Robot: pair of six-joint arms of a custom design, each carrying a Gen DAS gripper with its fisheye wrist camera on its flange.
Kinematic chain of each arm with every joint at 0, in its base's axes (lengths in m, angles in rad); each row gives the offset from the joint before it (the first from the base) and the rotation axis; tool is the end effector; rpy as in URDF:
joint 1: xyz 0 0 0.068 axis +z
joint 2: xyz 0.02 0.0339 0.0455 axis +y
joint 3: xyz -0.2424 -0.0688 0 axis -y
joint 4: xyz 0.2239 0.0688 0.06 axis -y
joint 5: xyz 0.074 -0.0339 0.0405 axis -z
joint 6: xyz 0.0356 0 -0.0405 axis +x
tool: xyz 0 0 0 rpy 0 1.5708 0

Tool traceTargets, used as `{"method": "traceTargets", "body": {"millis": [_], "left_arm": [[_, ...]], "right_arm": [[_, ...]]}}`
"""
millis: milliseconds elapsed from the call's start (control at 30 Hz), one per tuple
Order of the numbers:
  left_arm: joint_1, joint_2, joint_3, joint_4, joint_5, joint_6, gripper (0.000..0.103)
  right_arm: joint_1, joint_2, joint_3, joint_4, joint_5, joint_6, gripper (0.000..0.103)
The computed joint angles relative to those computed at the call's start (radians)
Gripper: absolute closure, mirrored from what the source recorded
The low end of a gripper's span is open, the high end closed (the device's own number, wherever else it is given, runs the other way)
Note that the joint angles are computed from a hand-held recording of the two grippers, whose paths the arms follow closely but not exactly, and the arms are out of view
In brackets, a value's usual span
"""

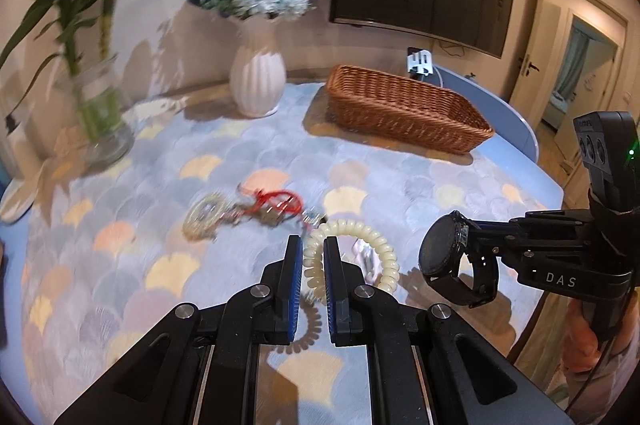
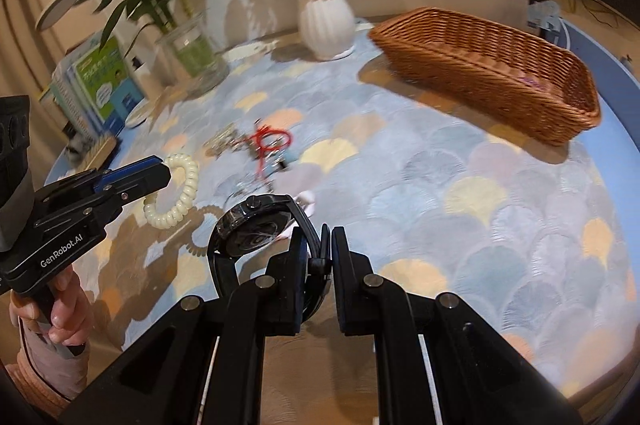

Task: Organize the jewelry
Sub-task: 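Carry the hair tie and watch into the wicker basket and open both tools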

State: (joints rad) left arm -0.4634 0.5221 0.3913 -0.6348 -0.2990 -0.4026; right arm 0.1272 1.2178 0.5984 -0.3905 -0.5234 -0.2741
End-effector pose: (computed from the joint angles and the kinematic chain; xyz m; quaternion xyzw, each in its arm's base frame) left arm 0.1099 -0.0432 0.1898 -0.0307 0.9111 -0.0382 0.4092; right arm 0.2052 0.0442 0.1711 -0.2552 0.8953 0.2283 0.2849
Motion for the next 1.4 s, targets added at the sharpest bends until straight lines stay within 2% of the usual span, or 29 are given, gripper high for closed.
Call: {"method": "traceTargets", "body": {"millis": [200,367,467,567,700,800,900,1033,1100,1233,1333,1400], "left_arm": [[0.033,0.251,0.086,0.177,0.06,0.075,0.093],[0.085,0.509,0.24,0.322,0.131,0.162,0.093],[0.099,0.644,0.342,0.38,0.158,0.2,0.093],[0.109,0.807,0.476,0.425,0.2,0.239,0.093],[0.11,1.033,0.684,0.439,0.225,0.277,0.093],[0.128,1.214,0.884,0.397,0.263,0.273,0.093],[0.175,1.442,1.18,0.233,0.37,0.212,0.093],[0.189,1.62,1.411,0.139,0.403,0.194,0.093],[0.178,1.685,1.493,0.09,0.392,0.192,0.093],[0.157,1.872,1.75,-0.061,0.331,0.208,0.093],[0.157,1.949,1.857,-0.126,0.336,0.204,0.093],[0.151,1.982,1.908,-0.155,0.312,0.208,0.093]], "right_arm": [[-0.118,0.076,0.087,-0.029,-0.047,-0.044,0.089],[-0.212,0.178,0.236,-0.046,-0.076,-0.043,0.089],[-0.242,0.249,0.341,-0.023,-0.053,-0.004,0.089],[-0.266,0.37,0.482,-0.005,-0.028,0.034,0.089],[-0.268,0.589,0.751,-0.023,0.03,0.105,0.089],[-0.267,0.735,0.935,-0.068,0.052,0.139,0.089],[-0.257,0.912,1.167,-0.163,0.088,0.182,0.089],[-0.232,1.106,1.432,-0.289,0.119,0.209,0.089],[-0.226,1.185,1.543,-0.353,0.131,0.214,0.089],[-0.213,1.333,1.764,-0.502,0.162,0.216,0.089],[-0.208,1.395,1.868,-0.56,0.208,0.213,0.089],[-0.21,1.394,1.863,-0.55,0.214,0.216,0.089]]}}
